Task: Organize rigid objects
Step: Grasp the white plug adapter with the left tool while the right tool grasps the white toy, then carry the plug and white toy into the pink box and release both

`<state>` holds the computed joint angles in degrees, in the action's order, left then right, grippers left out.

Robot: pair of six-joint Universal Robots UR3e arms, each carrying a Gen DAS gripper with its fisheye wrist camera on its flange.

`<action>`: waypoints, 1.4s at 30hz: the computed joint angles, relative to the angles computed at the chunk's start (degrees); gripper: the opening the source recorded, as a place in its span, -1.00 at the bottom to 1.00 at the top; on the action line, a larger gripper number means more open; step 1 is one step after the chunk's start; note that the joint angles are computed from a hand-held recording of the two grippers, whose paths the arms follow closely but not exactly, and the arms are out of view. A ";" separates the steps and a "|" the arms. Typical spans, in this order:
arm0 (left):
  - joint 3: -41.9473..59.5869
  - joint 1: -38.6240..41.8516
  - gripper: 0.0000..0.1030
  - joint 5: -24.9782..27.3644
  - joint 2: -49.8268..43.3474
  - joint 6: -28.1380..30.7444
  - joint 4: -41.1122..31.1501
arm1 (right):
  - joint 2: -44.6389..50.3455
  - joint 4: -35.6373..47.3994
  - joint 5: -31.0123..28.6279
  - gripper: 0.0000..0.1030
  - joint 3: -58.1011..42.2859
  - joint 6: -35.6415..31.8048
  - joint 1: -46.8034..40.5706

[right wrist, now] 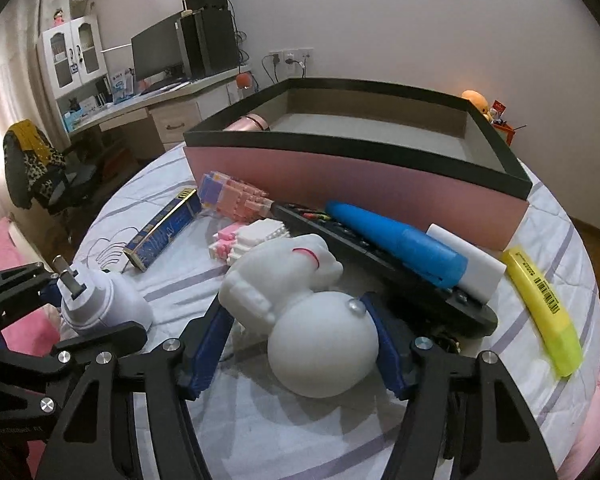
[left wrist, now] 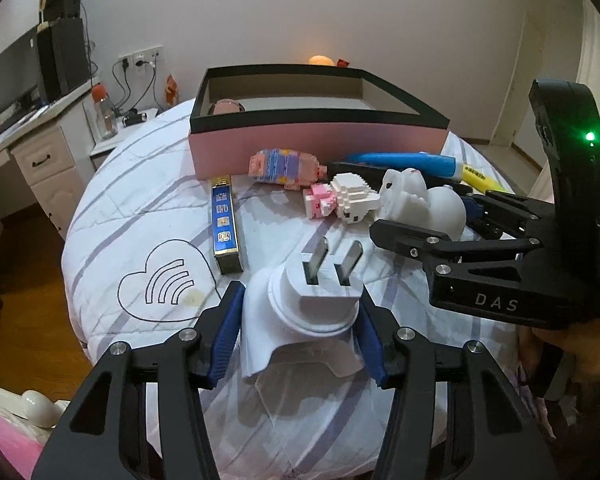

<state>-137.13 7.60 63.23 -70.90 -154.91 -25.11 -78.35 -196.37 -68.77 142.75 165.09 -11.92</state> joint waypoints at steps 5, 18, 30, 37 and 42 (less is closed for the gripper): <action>0.21 1.40 0.03 -1.91 3.54 1.69 -3.57 | -4.00 1.05 1.83 0.27 2.19 -1.30 -1.26; 8.51 -0.62 0.03 -3.03 4.89 -0.49 -6.03 | -21.50 14.18 12.15 0.27 4.27 -5.93 -11.36; 35.67 -11.00 0.03 2.75 -19.16 -6.03 -3.08 | -15.24 21.59 14.60 0.28 -12.22 -7.51 -14.47; 61.36 -15.04 0.03 6.65 -38.78 -8.98 -11.19 | -1.48 24.16 10.24 0.28 -29.40 -4.73 -10.64; 77.19 -16.58 0.03 10.44 -51.22 -10.39 -18.03 | 9.43 28.99 5.50 0.28 -43.04 -4.24 -6.53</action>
<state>-59.94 -8.98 73.67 -122.12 -165.30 -43.14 -68.92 -167.38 -63.27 99.71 160.85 -18.45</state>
